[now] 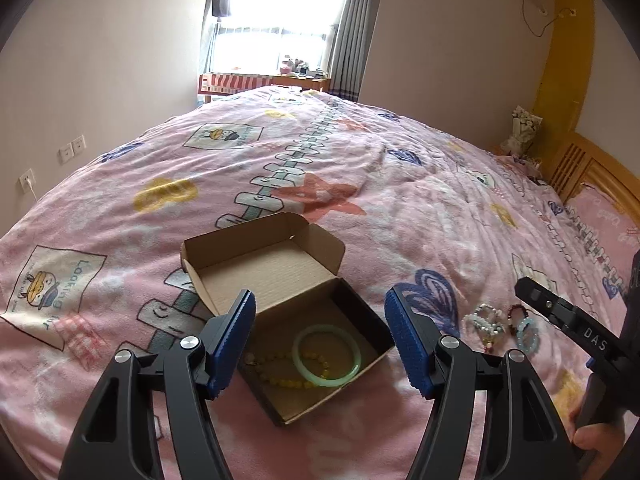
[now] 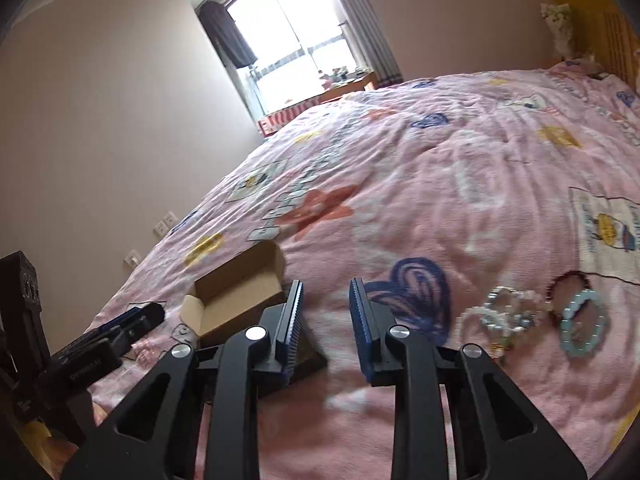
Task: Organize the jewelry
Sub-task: 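Open both tools to drop the yellow bracelet and green bangle into the box, then grasp the white bead bracelet with the left tool while the right tool grasps the light blue bead bracelet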
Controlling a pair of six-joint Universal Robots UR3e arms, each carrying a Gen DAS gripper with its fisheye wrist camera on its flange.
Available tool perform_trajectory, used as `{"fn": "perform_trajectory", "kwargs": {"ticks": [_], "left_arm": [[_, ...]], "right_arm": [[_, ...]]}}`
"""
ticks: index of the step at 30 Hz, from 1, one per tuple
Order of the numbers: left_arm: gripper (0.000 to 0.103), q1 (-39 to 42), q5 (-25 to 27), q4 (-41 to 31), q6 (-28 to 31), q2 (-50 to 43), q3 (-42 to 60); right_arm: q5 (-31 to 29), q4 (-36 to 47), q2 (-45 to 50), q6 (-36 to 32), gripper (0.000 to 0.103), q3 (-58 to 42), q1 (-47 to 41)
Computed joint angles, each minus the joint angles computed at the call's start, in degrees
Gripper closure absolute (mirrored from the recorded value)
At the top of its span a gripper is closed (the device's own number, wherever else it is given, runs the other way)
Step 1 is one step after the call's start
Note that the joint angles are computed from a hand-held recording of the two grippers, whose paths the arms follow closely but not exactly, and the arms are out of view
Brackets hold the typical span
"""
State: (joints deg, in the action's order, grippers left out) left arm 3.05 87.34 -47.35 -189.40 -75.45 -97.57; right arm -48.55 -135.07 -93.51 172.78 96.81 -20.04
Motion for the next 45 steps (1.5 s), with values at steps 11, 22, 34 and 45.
{"fn": "perform_trajectory", "kwargs": {"ticks": [11,22,34,45], "left_arm": [[0.035,-17.68,5.58,-2.41,-3.99,-16.27,14.78],[0.036,-24.83,5.51,-7.26,-10.54,-29.79,26.92],[0.036,-24.42,1.79,-15.69,-10.98,-43.72,42.40],[0.047,-20.24,-8.09,-14.64,-13.05,-50.17,43.35]], "right_arm": [[4.83,20.42,-9.24,-15.46,0.077,3.21,-26.17],[4.36,25.00,-6.21,-20.03,0.077,4.31,-32.60],[-5.74,13.95,6.91,-13.58,0.072,2.07,-24.43],[-7.81,7.17,13.06,-10.59,0.071,1.68,-21.52]]}}
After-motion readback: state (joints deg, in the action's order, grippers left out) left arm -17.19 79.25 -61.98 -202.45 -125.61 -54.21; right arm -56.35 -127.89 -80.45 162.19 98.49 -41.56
